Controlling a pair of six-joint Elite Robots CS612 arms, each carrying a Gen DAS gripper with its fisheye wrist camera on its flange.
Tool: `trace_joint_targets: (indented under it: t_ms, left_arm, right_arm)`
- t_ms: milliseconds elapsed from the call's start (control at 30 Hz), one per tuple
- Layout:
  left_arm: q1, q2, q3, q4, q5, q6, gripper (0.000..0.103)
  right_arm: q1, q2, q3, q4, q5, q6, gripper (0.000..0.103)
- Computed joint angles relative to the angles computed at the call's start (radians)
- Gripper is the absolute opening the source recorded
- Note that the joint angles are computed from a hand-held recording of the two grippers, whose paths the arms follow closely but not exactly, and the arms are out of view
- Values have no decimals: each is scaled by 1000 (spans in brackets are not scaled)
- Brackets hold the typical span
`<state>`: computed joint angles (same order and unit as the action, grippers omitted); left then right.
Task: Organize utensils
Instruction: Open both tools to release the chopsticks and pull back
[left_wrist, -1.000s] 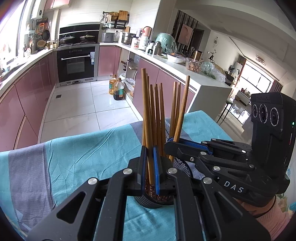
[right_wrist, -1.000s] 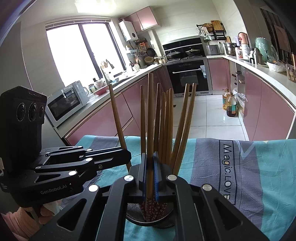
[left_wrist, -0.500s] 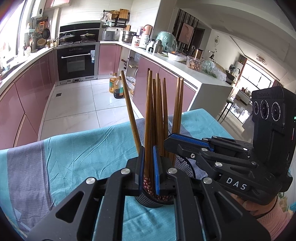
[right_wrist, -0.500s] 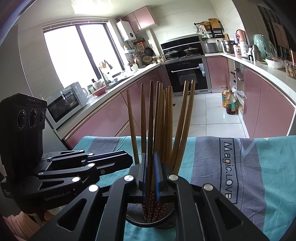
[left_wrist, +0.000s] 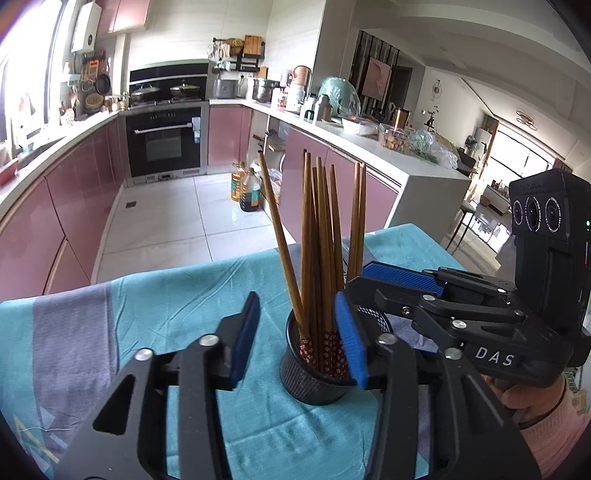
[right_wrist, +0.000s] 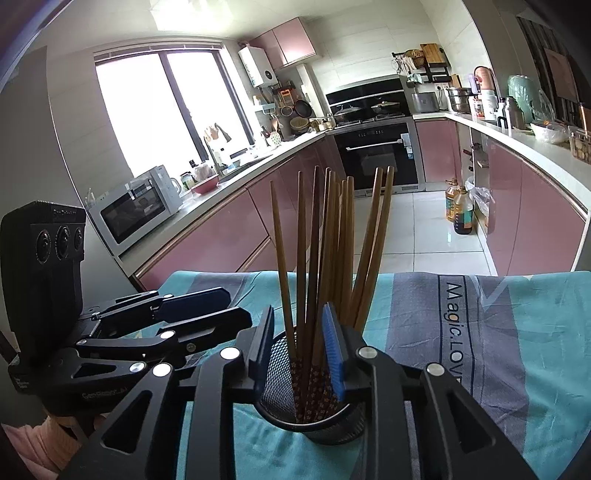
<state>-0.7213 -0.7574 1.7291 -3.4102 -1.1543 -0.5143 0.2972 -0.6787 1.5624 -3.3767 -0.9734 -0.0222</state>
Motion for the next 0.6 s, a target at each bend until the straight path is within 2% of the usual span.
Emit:
trace_joint_targets:
  t_ms: [67, 100, 167, 200, 367, 600]
  left_arm:
    - [-9, -5, 18, -25, 38, 1, 57]
    - [-13, -8, 28, -34, 55, -4, 60]
    - [-22, -15, 44, -50, 88, -11, 72]
    - [-26, -17, 55, -63, 106, -16, 74]
    - [-47, -27, 102, -100, 179, -53, 93]
    - [-78, -41, 164, -151, 306, -82, 97]
  right_arm:
    - [-3, -4, 9, -17, -2, -1, 36]
    - [-5, -6, 16, -29, -1, 4, 44]
    - [-7, -9, 27, -50, -2, 9, 54]
    - [-9, -10, 32, -59, -2, 9, 58]
    - [-7, -17, 57, -91, -21, -3, 73]
    - [0, -15, 91, -161, -62, -14, 94]
